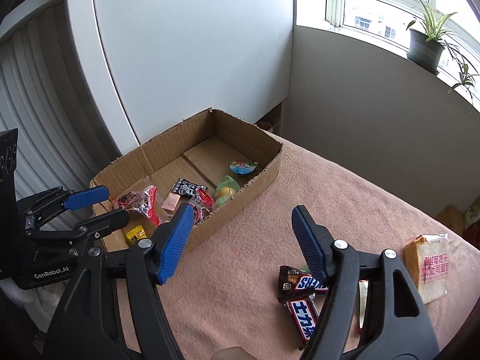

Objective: Organize snacks
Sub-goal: 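Move both open tools back over the two Snickers bars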

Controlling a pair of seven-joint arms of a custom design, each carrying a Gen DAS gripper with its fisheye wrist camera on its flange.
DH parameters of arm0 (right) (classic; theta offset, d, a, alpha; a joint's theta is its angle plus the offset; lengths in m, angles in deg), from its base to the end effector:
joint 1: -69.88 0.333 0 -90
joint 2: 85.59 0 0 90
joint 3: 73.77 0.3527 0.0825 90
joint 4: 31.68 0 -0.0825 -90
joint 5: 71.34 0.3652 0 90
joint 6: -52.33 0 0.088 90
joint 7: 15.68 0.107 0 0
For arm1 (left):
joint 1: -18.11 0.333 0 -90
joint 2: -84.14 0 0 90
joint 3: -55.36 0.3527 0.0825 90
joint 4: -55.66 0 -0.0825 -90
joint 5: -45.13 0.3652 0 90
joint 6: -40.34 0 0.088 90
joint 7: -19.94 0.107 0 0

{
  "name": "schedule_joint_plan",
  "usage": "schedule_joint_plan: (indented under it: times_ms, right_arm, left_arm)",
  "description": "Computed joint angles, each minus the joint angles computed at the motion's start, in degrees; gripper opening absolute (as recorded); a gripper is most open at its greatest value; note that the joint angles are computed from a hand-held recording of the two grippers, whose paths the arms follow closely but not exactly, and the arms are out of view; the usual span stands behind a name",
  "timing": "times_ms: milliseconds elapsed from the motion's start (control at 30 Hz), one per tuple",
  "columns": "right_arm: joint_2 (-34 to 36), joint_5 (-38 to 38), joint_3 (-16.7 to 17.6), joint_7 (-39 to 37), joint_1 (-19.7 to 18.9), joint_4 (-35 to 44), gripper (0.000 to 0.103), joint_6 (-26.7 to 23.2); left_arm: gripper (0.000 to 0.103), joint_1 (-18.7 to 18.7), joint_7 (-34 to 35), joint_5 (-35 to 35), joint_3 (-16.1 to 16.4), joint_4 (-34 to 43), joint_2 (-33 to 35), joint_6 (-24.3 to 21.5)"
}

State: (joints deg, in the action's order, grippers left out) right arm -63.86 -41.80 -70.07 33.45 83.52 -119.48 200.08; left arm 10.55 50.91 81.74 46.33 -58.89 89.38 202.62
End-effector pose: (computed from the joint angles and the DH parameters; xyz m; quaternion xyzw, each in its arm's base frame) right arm 0.6860 0.1963 0.5543 -0.8307 0.4081 -0.1491 0.3480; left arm 0.5713 -0.1986 0.5397 -0.7136 0.5782 -0.3195 0.2332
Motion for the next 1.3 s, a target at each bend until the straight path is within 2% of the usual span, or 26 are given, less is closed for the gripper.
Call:
schedule_joint_plan:
  times_ms: [267, 600, 1000, 1300]
  right_arm:
    - [-4.09, 3.37, -1.96, -2.15, -4.85, -5.80, 0.071, 0.97]
    - [-5.32, 4.75, -2.97, -4.01, -8.44, -10.13, 0.071, -1.21]
    - [-3.71, 5.51, -1.79, -9.49, -6.94, -12.39, 0.071, -1.24]
    - [-0.98, 4.49, -1.67, -8.48, -5.87, -9.96, 0.071, -2.12]
  left_arm:
    - [0.054, -1.48, 1.26, -1.17, -1.26, 1.56, 1.05, 0.47]
    - [0.054, -3.84, 7.39, -5.17, -3.10, 6.71, 5.40, -1.05]
    - [0.054, -5.64, 19.24, -10.93, -5.09, 16.10, 12.37, -6.33]
    - [0.054, -6.43, 22.65, -13.12, -4.93, 21.04, 16.17, -8.92]
